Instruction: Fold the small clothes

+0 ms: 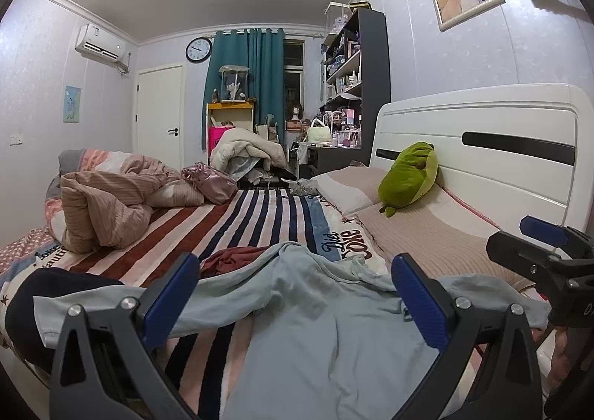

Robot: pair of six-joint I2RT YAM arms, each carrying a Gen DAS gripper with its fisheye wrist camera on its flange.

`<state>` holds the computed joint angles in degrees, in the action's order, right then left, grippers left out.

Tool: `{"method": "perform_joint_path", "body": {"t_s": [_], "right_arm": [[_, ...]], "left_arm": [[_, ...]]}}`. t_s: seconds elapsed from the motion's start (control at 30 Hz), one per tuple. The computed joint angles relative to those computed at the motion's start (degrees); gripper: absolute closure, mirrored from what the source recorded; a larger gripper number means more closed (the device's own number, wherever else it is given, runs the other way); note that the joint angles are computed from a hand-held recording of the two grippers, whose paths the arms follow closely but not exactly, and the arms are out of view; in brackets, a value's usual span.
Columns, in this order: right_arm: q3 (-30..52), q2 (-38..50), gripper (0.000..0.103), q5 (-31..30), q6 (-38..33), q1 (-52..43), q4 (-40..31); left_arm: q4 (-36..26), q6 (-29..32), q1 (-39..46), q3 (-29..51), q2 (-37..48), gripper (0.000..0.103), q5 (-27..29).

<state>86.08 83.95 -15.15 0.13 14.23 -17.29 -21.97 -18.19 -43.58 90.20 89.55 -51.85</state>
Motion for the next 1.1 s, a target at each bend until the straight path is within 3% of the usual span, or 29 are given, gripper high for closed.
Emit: {"method": "perform_joint_path", "body": {"t_s": [1.1], "right_arm": [[-1.17, -0.23, 0.000, 0.15, -0.37, -0.63, -0.32]], "left_arm": [[-1.57, -0.85, -0.68, 0.50, -0.31, 0.001, -1.08]]}}
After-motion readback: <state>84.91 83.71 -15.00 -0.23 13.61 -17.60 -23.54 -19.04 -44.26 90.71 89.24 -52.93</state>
